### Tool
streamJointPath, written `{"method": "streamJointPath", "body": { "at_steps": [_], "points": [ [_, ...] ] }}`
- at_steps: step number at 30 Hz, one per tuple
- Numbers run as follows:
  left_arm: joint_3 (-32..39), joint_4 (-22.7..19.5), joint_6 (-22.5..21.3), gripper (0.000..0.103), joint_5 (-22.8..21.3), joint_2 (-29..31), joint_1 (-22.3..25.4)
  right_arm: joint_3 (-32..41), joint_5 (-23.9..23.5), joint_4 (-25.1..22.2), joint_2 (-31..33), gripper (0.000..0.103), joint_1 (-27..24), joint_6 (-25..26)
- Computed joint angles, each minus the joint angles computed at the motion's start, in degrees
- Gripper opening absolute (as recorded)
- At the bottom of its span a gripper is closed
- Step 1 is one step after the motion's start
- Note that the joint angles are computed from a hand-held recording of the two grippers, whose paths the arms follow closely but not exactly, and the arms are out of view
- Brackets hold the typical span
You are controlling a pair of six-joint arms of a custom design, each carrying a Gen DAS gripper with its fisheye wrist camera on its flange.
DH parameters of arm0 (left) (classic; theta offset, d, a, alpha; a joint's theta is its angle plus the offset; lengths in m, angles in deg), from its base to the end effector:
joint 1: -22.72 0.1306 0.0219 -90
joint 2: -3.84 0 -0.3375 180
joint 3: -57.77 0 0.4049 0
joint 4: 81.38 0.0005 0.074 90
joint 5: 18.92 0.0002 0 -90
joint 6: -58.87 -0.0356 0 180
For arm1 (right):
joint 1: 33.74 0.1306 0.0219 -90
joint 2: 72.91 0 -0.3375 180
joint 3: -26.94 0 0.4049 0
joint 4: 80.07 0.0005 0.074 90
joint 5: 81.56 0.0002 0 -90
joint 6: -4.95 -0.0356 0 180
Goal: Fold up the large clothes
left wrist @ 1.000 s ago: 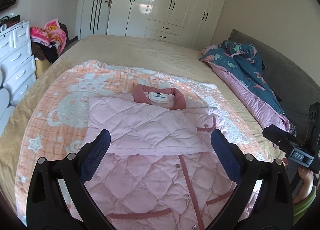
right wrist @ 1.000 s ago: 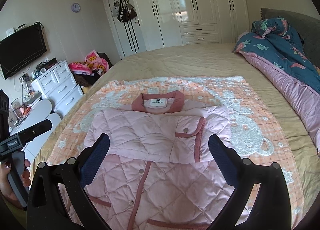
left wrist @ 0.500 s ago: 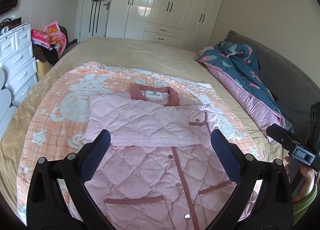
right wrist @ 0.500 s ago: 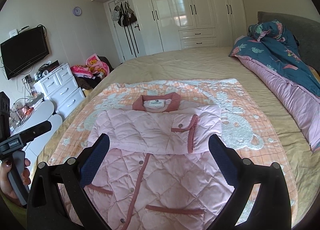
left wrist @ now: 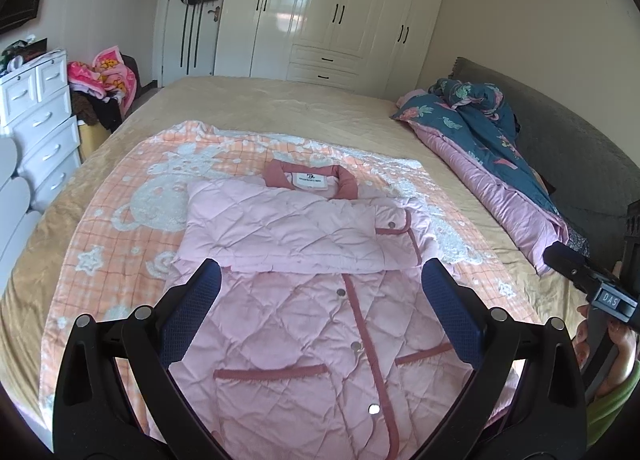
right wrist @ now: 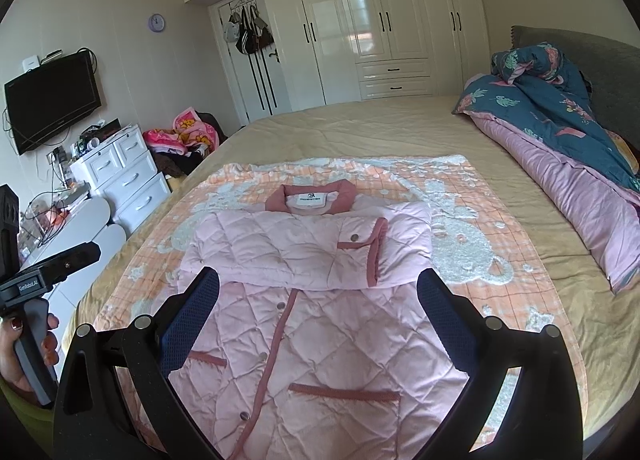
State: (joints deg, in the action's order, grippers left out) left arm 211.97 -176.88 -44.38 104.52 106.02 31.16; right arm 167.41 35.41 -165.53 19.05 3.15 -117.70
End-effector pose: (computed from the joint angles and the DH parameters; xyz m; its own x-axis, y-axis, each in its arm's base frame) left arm 0.4158 0.0414 0.7081 -0.5999 0.1043 -0.7932 0.4218 0.8837 -0.2028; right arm 0.3188 0.2184 0.7075 -0.5370 0.1981 -0.8200 0.0530 0.9780 0.2016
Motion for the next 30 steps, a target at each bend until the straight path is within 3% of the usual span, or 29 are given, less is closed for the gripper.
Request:
{"method": "streamJointPath", "body": {
  "at_steps": [17,30],
  "points": [
    [-13.4,2.3,-2.5,0.094,-0.5,-8.4,2.7,-8.6,1.8,0.5,-6.7,0.099,2.2,-2.1],
    [-23.4,3.9,-4.5,0.094,-3.9,-13.1,4.2,-16.8,1.6,0.3,-11.5,0.099,3.1,-5.1]
  ]
}}
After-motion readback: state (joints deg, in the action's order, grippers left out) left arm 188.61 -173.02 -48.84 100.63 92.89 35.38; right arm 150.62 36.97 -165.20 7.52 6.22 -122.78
